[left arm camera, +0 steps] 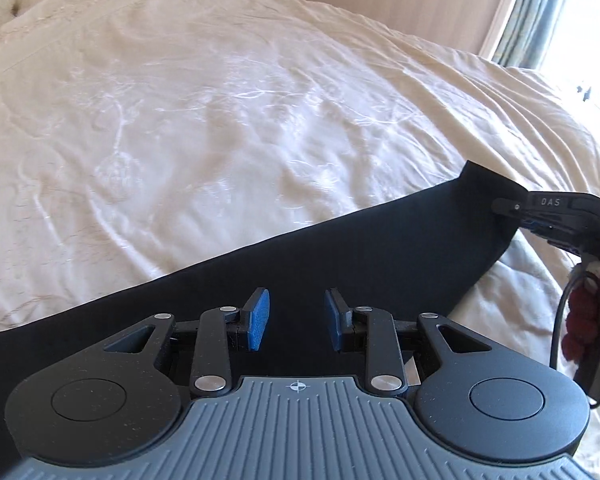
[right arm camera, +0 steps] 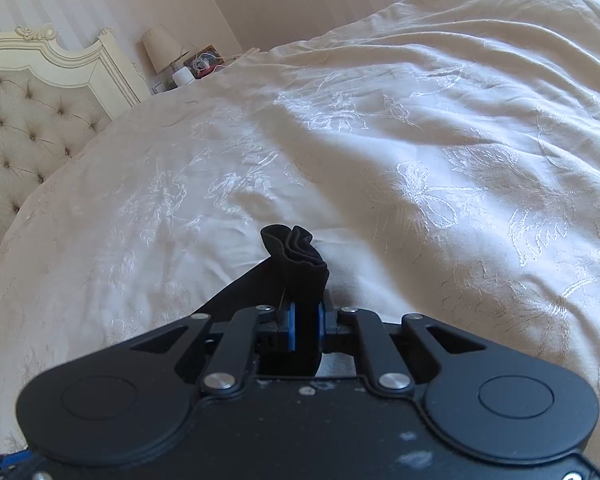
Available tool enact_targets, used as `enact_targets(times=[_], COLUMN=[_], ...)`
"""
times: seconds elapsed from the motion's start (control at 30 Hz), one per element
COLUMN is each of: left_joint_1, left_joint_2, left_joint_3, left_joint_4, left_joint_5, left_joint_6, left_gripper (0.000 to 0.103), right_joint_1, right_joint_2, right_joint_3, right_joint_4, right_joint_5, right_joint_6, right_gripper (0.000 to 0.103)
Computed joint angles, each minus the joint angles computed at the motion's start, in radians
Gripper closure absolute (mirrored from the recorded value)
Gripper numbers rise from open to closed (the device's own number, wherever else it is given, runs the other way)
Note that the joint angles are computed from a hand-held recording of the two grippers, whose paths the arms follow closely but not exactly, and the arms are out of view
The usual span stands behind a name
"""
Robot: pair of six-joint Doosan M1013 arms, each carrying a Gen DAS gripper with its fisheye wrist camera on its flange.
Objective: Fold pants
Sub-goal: 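Lift the hems with the right gripper and fold them toward the waistband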
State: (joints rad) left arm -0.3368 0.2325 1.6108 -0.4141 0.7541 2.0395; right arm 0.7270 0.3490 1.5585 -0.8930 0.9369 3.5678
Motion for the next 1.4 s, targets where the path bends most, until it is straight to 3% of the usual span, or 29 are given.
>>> enact_targets(times=[0.3, 0.43, 0.6, 0.73, 0.93, 1.13, 1.33, 1.4], left_joint_1=[-0.073, -0.073, -0.035, 0.03, 0.112, 0.194, 0.244, 0.256], left_joint_2=[0.059, 0.079, 0.045, 0.021, -0.023, -0.06, -0.077, -0.078], left_joint_3=[-0.035, -0.06, -0.056, -0.058, -0.039, -0.019, 0.003, 0.008], left_joint_4=[0.108, 0.124, 0.172, 0.171, 0.237, 0.265, 0.283, 0.274], left_joint_5=[0.007, 0.038, -0.021, -0.011, -0.027, -0.028, -0.018, -0.014], left_joint_6=[-0.039, -0.058, -0.182, -0.229, -0.297, -0.345, -0.348, -0.339], left_gripper=[0.073, 0.074, 0.074, 0.074, 0.074, 0.073, 0.073, 0.073], right_joint_1=[0.004, 0.01, 0.041, 0.082, 0.149, 0.194, 0.229, 0.238], right_joint_2=[-0.02, -0.014, 0.0, 0.025, 0.11, 0.252, 0.424, 0.457], right_joint_3=[0.017, 0.004, -0.056, -0.138, -0.301, -0.501, -0.719, -0.756], right_joint_4=[-0.054, -0.059, -0.109, -0.173, -0.21, -0.06, 0.104, 0.132], right_joint_5=[-0.033, -0.026, 0.044, 0.101, 0.098, 0.043, 0.156, 0.19], right_joint_6=[0.01, -0.003, -0.068, -0.193, -0.43, -0.716, -1.078, -1.171], right_gripper=[0.093, 0.093, 0.093, 0.092, 0.092, 0.092, 0.091, 0.086])
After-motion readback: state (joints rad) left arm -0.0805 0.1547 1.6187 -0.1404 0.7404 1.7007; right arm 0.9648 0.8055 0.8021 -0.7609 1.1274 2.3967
